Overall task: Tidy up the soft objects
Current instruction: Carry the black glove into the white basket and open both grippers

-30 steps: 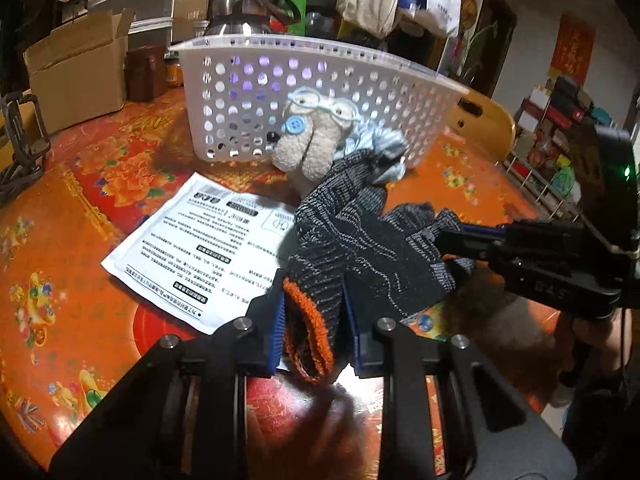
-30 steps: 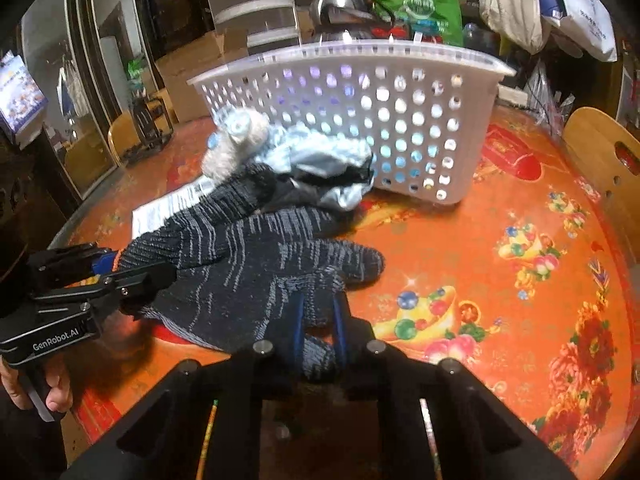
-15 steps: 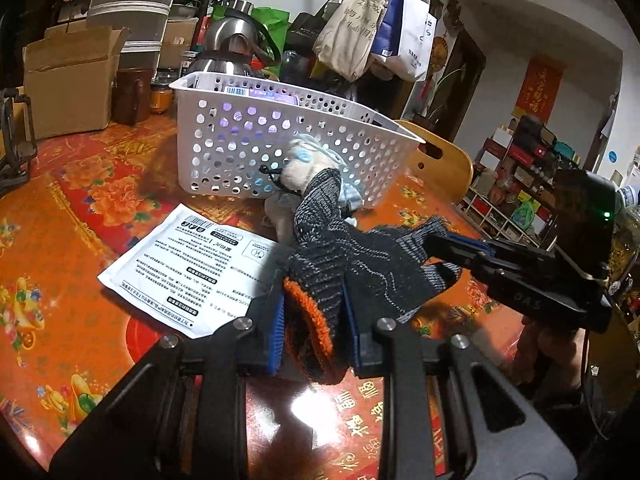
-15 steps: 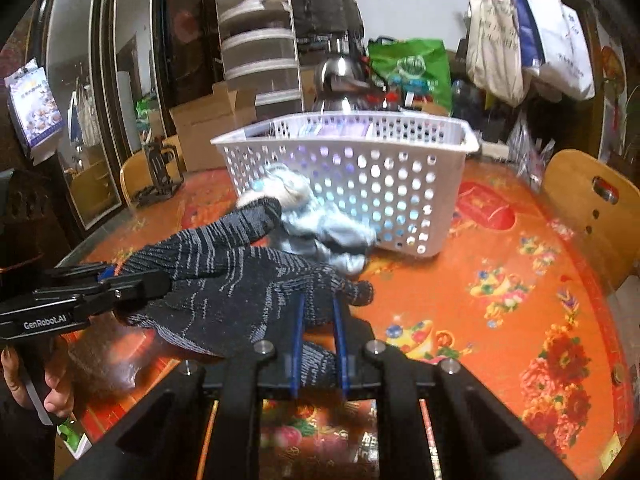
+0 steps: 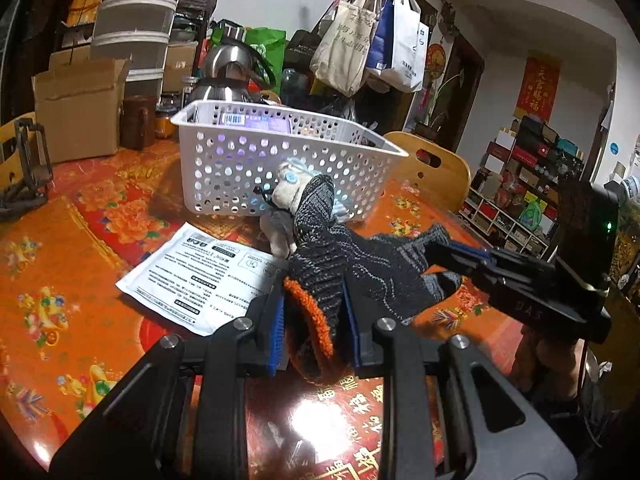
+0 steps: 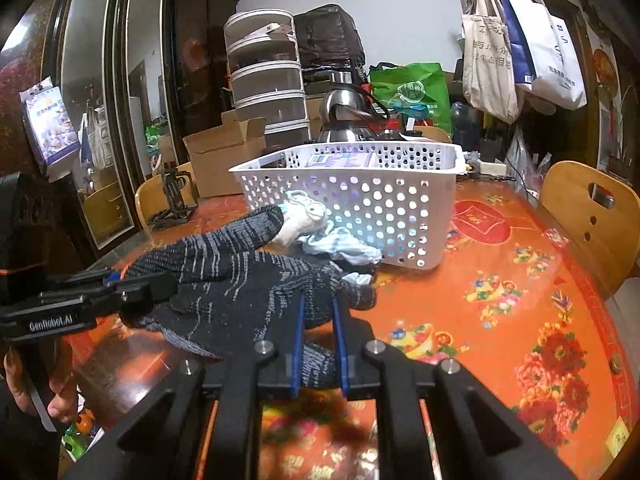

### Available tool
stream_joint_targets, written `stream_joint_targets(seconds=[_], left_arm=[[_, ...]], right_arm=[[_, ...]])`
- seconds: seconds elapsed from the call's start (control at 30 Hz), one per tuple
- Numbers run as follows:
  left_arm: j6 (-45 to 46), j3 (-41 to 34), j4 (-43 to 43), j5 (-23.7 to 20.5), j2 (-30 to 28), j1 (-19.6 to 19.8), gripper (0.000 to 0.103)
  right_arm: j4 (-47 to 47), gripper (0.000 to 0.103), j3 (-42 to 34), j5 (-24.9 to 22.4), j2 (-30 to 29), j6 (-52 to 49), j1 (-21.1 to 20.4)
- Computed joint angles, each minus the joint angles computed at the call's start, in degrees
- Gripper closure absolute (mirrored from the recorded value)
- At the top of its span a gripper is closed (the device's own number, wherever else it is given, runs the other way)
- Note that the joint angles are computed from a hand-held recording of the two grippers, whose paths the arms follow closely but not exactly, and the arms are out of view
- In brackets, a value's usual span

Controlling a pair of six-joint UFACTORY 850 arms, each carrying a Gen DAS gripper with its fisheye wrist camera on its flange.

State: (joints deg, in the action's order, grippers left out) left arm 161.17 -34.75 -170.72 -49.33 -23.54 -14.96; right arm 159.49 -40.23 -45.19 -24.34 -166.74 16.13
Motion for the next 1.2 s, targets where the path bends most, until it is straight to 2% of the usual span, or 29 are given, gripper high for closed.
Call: stream_joint_targets(seconds=[0.27, 0.5, 0.73, 0.87, 0.93, 1.07, 1.1, 1.2], left_arm=[[1.86, 2.59, -1.73, 0.48, 5.84, -0.55, 0.080], [5.18, -0.54, -3.96, 7.09, 11.99, -0.81, 0.080], [5.49, -7.51, -3.32, 14.93, 13.95, -0.11, 0.080], [3.77, -14.72, -1.97, 21.56, 12.02, 0.98, 0.080], [1.65, -19.95, -0.22, 25.51, 9.57, 1.65, 0.080], [5.95, -32.59, -5.26, 34.89, 2.52, 2.04, 0.080], [4.27, -36.54, -4.17, 38.07, 0.13, 2.34, 0.080], [7.72, -45.07, -7.52, 43.54, -5.81, 2.57, 0.080]], right_arm=[[-4.16, 0.091, 1.67, 0.12, 4.06, 3.31, -0.79], [-7.45, 0.091, -0.27, 3.75, 8.80, 5.94, -1.48], [-10.26, 0.091, -6.20, 9.93, 11.46, 8.61, -1.78], [-16.30, 0.091, -12.43, 13.88, 9.48, 15.14, -2.64], [-17.25, 0.091, -16.80, 17.48, 7.49, 16.44, -2.49], [-20.16, 0.091, -26.70, 26.72, 2.26, 18.64, -1.46], [-20.98, 0.091, -28.89, 28.58, 0.87, 19.58, -1.34], [-28.56, 0.091, -34.99, 32.77, -3.27, 28.00, -1.48]])
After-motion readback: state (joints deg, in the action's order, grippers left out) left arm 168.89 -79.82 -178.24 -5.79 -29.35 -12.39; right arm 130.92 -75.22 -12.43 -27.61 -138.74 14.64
